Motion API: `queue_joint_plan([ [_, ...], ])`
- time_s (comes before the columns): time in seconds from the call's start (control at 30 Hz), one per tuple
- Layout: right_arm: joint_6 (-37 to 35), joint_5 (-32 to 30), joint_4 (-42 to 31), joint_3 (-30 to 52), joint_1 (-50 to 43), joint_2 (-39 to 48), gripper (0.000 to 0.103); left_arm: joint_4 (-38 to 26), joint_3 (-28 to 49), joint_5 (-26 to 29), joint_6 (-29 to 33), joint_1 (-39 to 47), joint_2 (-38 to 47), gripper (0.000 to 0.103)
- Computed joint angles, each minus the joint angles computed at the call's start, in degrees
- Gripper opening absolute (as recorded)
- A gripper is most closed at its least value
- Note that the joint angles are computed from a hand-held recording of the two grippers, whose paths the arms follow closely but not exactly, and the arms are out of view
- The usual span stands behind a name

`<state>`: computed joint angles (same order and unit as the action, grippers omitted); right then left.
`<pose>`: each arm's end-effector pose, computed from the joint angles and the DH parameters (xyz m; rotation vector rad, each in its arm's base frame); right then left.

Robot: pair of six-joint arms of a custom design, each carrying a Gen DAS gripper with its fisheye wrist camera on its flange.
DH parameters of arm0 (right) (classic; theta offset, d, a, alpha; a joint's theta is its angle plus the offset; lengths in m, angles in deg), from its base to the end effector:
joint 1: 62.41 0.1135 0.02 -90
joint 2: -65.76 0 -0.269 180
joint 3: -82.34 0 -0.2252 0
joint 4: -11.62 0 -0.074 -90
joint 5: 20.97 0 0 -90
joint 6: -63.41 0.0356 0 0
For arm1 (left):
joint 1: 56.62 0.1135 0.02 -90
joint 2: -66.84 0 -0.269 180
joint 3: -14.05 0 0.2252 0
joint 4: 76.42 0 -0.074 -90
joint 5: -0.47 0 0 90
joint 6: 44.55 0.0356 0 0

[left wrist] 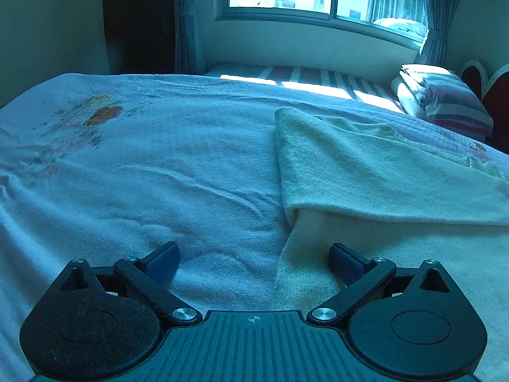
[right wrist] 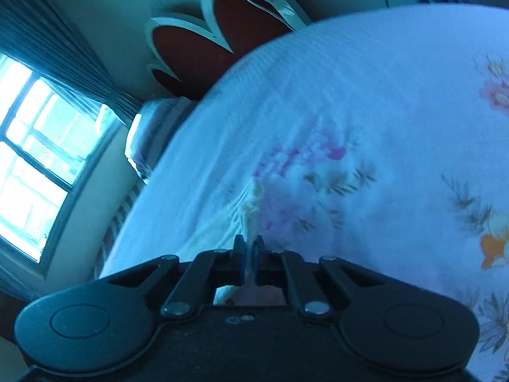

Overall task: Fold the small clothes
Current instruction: 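Reach the right tool to the other sleeve cuff and close on it, then lay the held sleeve across the sweater body and open the right tool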

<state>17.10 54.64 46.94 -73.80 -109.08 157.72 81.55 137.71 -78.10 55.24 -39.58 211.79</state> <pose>0.1467 -0.1426 0.1147 1.4055 1.6032 0.2383 0.5081 0.1484 0.1115 -0.0464 2.3079 0.0064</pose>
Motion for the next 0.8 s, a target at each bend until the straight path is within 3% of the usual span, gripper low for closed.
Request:
queue_joint_plan([
  [0.03, 0.82, -1.83, 4.11, -1.34, -1.22, 1.9, 0.006, 0.85, -1.24, -0.37, -0.1, 0.06, -0.85, 0.1],
  [0.07, -0.27, -1.31, 3.68, -1.64, -0.76, 0.92, 0.006, 1.96, -2.27, -0.74, -0.31, 0.25, -1.4, 0.1],
  [0.2, -2.06, 2.87, -2.58, -0.4, 2.84, -4.41, 0.006, 2.44, -2.91, -0.13, -0.92, 2.53, -2.19, 0.1],
  [0.37, -2.93, 11.51, -12.15, 4.75, 11.46, -11.79, 0.006, -0.51, 1.0, 0.61, 1.42, 7.25, -1.03, 0.1],
  [0.5, -3.87, 20.92, -18.31, 12.57, 24.59, -13.49, 0.006, -3.77, 6.49, 1.64, 2.8, 11.8, 1.26, 0.1],
  [0.63, -6.31, 29.71, -21.29, 23.93, 40.67, -8.14, 0.006, -7.88, 13.41, 3.21, 4.34, 15.88, 4.56, 0.1],
  [0.8, -9.62, 34.13, -25.5, 43.28, 55.89, 5.89, 0.006, -11.9, 20.91, 4.47, 8.03, 20.58, 8.13, 0.1],
])
